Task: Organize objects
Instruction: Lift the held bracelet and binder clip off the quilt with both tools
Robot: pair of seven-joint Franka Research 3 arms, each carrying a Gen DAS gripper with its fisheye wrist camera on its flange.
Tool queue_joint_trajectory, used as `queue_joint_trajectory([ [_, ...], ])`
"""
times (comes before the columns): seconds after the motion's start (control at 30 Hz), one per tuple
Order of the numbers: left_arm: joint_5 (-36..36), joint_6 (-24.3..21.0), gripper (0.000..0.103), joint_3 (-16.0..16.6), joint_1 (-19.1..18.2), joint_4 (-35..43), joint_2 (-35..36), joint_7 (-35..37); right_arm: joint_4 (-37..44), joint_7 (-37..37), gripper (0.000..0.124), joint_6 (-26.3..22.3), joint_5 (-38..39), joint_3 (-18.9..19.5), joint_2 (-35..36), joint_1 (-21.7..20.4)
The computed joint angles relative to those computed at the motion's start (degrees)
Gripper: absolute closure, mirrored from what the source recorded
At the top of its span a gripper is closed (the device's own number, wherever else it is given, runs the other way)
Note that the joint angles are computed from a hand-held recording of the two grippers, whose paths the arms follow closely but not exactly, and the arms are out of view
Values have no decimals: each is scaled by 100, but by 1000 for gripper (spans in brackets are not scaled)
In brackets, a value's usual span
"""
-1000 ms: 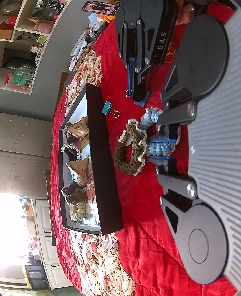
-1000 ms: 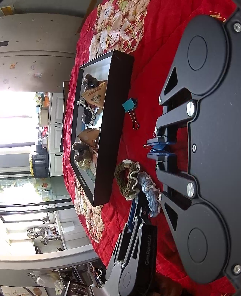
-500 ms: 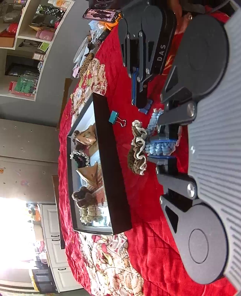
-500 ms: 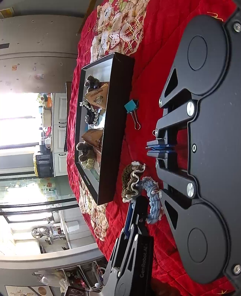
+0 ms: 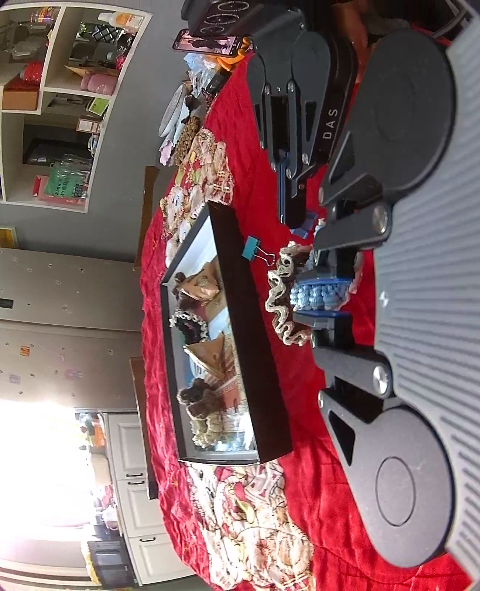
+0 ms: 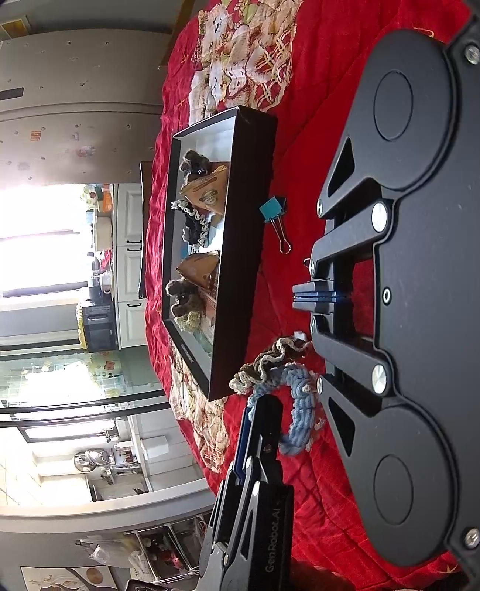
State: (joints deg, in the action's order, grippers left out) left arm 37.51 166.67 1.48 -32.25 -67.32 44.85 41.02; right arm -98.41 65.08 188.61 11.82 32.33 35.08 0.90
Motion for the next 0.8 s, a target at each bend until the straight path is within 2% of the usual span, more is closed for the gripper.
queue_joint_trajectory([
  [0.3, 133, 84, 87, 117, -68, -47, -77, -141, -84, 57, 122, 127, -161, 351, 19, -314],
  [0.53, 336, 162, 87, 257, -141, -115, -166, -384, -141, 269, 122, 261, -420, 462, -7, -455],
  [0.8, 455, 172, 87, 265, -123, -23, -146, -492, -166, 583, 122, 374, -808, 549, -30, -588],
])
